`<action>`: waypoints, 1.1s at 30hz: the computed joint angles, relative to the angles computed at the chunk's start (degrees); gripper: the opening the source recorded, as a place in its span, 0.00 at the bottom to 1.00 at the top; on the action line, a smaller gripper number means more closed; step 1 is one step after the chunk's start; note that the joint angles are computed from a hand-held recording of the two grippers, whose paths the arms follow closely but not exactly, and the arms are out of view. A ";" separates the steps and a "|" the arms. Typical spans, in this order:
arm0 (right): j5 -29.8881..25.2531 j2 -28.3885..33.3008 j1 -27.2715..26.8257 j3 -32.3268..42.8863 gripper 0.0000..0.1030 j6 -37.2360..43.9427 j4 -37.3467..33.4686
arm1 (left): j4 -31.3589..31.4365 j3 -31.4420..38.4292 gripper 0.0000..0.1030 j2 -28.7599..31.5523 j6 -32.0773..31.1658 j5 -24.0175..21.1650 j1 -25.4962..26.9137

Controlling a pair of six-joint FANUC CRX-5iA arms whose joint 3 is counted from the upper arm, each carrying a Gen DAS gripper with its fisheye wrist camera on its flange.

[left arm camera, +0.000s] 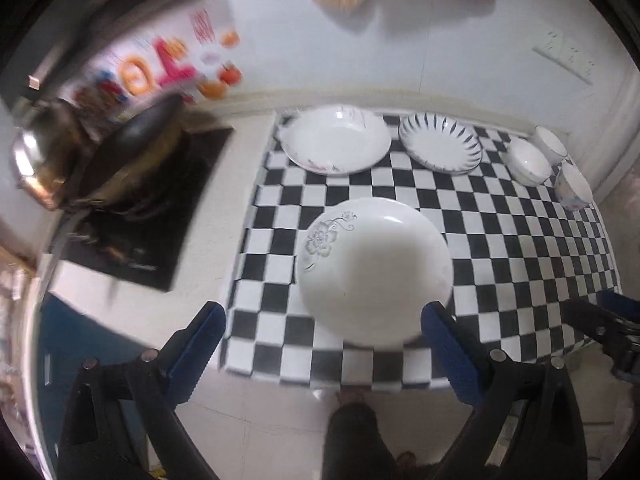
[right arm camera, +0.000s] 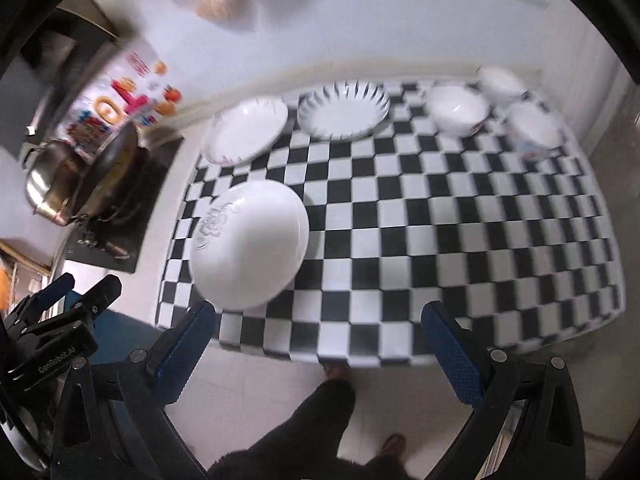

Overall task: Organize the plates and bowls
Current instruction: 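Grasp the grey-flower white plate rim with the left tool while the right tool grips it too, then lift the grey-flower plate with both tools and carry it toward the pink-flower plate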

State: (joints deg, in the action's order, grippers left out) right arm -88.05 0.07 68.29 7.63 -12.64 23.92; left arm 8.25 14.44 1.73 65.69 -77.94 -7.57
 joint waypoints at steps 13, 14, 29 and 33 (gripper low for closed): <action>14.72 12.16 -22.05 3.27 0.92 19.62 -21.81 | 1.01 20.10 0.53 27.49 -0.42 -15.52 0.98; 15.38 12.68 -22.75 3.44 0.82 20.52 -23.02 | 1.00 20.79 0.48 28.57 -0.09 -16.69 0.87; 18.80 15.96 -27.67 5.03 0.22 31.13 -36.69 | 0.26 18.52 0.27 29.15 3.04 -17.16 -2.32; 18.59 14.76 -27.56 3.84 0.22 31.30 -36.42 | 0.02 16.31 0.27 27.54 3.53 -15.61 -4.66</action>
State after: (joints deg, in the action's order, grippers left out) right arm -69.46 14.83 40.73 11.47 18.66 -12.50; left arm 8.28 30.75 29.27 69.22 -93.55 -12.23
